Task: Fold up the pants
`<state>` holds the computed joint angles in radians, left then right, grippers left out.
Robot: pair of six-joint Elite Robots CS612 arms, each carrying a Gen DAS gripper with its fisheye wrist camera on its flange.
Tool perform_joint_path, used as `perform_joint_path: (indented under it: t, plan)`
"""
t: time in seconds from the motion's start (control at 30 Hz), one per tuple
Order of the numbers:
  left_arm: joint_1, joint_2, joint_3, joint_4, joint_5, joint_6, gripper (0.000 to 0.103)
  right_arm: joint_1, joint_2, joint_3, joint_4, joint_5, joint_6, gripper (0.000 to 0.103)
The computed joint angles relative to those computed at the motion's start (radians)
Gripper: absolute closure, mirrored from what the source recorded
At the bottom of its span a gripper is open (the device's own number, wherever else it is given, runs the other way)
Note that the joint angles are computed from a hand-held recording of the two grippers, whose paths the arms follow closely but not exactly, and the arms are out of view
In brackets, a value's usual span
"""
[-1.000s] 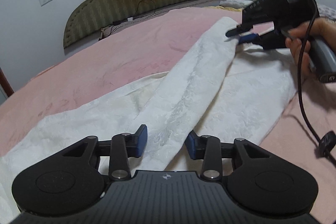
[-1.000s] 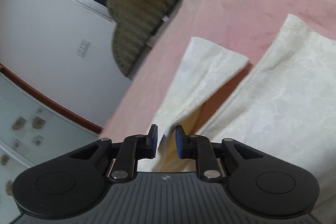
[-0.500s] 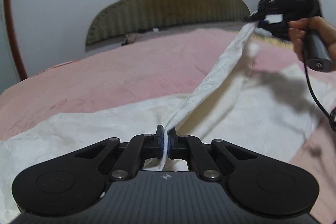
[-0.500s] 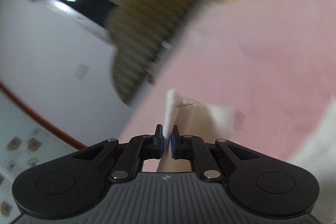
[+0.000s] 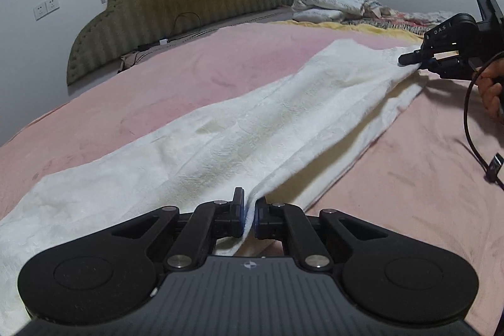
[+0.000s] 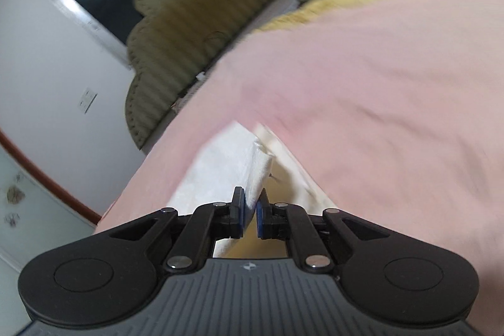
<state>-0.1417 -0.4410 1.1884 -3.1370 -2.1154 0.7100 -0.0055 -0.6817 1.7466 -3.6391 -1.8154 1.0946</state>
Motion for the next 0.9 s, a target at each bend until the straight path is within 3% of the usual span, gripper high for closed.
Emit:
perform_joint_path:
  t: [0.13,0.37,0.47,0.53,0.6,0.67,0.73,0.77,0.83,0.9]
  plan:
    - [0.002,0.005,-0.015,0.035,0.009,0.018,0.095,0.008,0.006,0.004,-0.013,-0.007,0.023,0.095]
    - [0.0,0.008,-0.026,0.041,0.025,0.026,0.095,0.014,-0.032,0.03,0.095,-0.022,-0.097,0.095]
    - [0.0,0.006,-0.027,0.047,0.027,0.025,0.083,0.009,-0.03,0.027,0.106,-0.001,-0.071,0.093]
    - [0.002,0.0,-0.028,0.074,0.023,0.027,0.082,0.005,-0.04,0.032,0.121,0.008,-0.079,0.091]
    - [0.006,-0.012,-0.024,0.107,0.01,0.021,0.079,0.009,-0.054,0.033,0.151,-0.028,-0.092,0.087]
    - [0.018,-0.027,-0.032,0.196,-0.046,0.023,0.078,0.026,-0.065,0.028,0.188,-0.137,-0.113,0.079]
    - [0.036,-0.033,-0.065,0.322,-0.135,0.015,0.068,0.046,-0.068,0.001,0.245,-0.281,-0.171,0.079]
    - [0.048,-0.031,-0.09,0.379,-0.191,0.003,0.061,0.048,-0.066,-0.014,0.245,-0.304,-0.224,0.079]
    - [0.06,-0.019,-0.132,0.389,-0.236,-0.051,0.057,0.041,-0.054,-0.048,0.219,-0.285,-0.349,0.078]
    - [0.063,0.0,-0.181,0.346,-0.215,-0.107,0.056,0.028,-0.037,-0.097,0.234,-0.222,-0.472,0.067]
